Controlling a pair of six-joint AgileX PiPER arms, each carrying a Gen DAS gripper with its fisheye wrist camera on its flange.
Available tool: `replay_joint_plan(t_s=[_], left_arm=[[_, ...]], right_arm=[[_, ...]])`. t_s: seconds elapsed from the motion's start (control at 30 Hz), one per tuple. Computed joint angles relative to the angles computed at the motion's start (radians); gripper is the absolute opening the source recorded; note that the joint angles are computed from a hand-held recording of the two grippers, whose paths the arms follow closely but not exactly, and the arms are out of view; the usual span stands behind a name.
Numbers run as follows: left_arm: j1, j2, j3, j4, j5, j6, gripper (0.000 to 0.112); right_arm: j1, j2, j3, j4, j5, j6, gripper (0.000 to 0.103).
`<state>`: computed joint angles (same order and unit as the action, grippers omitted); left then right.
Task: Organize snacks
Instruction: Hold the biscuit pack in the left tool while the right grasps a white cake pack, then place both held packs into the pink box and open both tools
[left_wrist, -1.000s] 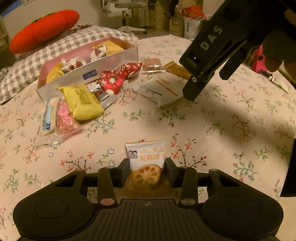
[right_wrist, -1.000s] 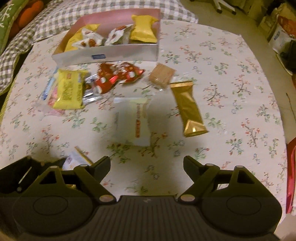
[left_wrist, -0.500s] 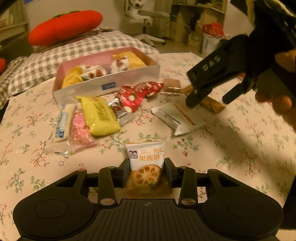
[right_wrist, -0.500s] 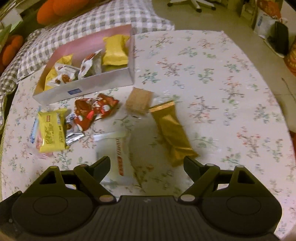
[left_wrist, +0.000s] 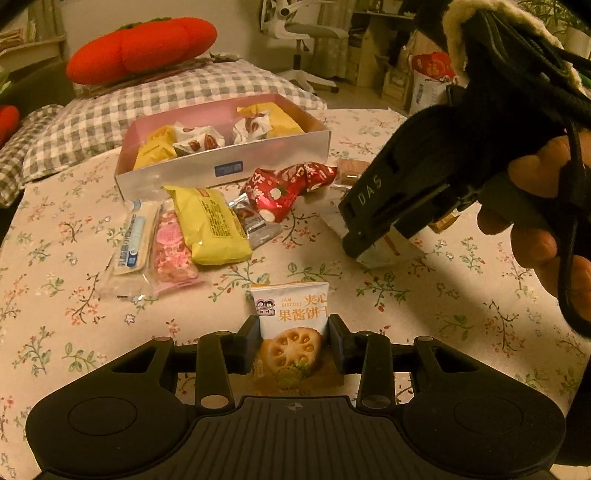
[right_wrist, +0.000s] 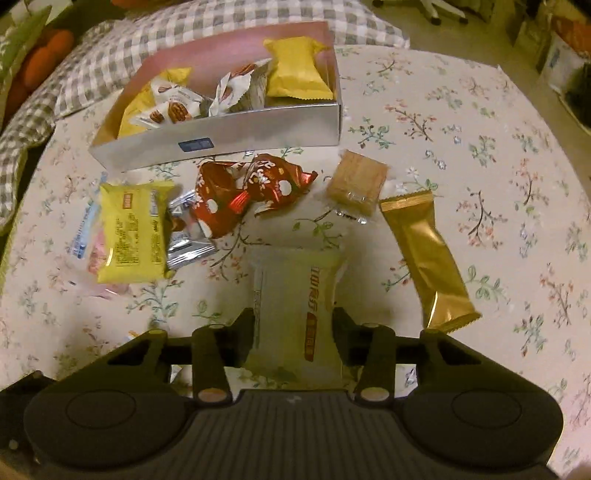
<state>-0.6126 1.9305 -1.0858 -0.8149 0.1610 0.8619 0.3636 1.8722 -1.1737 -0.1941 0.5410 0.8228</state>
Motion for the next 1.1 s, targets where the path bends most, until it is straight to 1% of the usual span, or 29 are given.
replay_joint_plan(t_s=[0.1, 0.23, 0.37, 0.5, 0.73, 0.87, 1.0, 1.1], left_arm=[[-0.005, -0.021, 0.016, -0.004, -0.017, 0.001, 0.036], [0.000, -0.052, 0.030, -0.041, -0.028, 0.037, 0.036], [0.018, -0.059, 0.021, -0.078, -0.013, 0.067, 0.036], [0.025, -0.063, 0.008, -0.051, -0.008, 0.030, 0.036], [0.046, -0.061, -0.011, -0.124, 0.020, 0.091, 0.036], [0.046, -0.058, -0.022, -0.093, 0.016, 0.049, 0.036], [0.054, -0.054, -0.041, -0.048, 0.024, -0.001, 0.036], [0.080, -0.050, -0.069, -0.071, 0.047, 0.016, 0.036]], right_arm=[[0.005, -0.032, 0.016, 0.007, 0.006, -0.013, 0.040], [0.018, -0.063, 0.025, -0.029, 0.005, 0.019, 0.040], [-0.004, -0.097, 0.034, 0.013, -0.006, -0.007, 0.040], [0.001, -0.102, 0.035, -0.008, -0.007, 0.011, 0.040], [-0.011, -0.112, 0.035, 0.046, -0.006, -0.019, 0.040], [-0.014, -0.111, 0.033, 0.069, -0.014, -0.033, 0.040], [-0.028, -0.111, 0.028, 0.125, -0.013, -0.079, 0.040], [-0.045, -0.117, 0.016, 0.179, -0.012, -0.125, 0.040]])
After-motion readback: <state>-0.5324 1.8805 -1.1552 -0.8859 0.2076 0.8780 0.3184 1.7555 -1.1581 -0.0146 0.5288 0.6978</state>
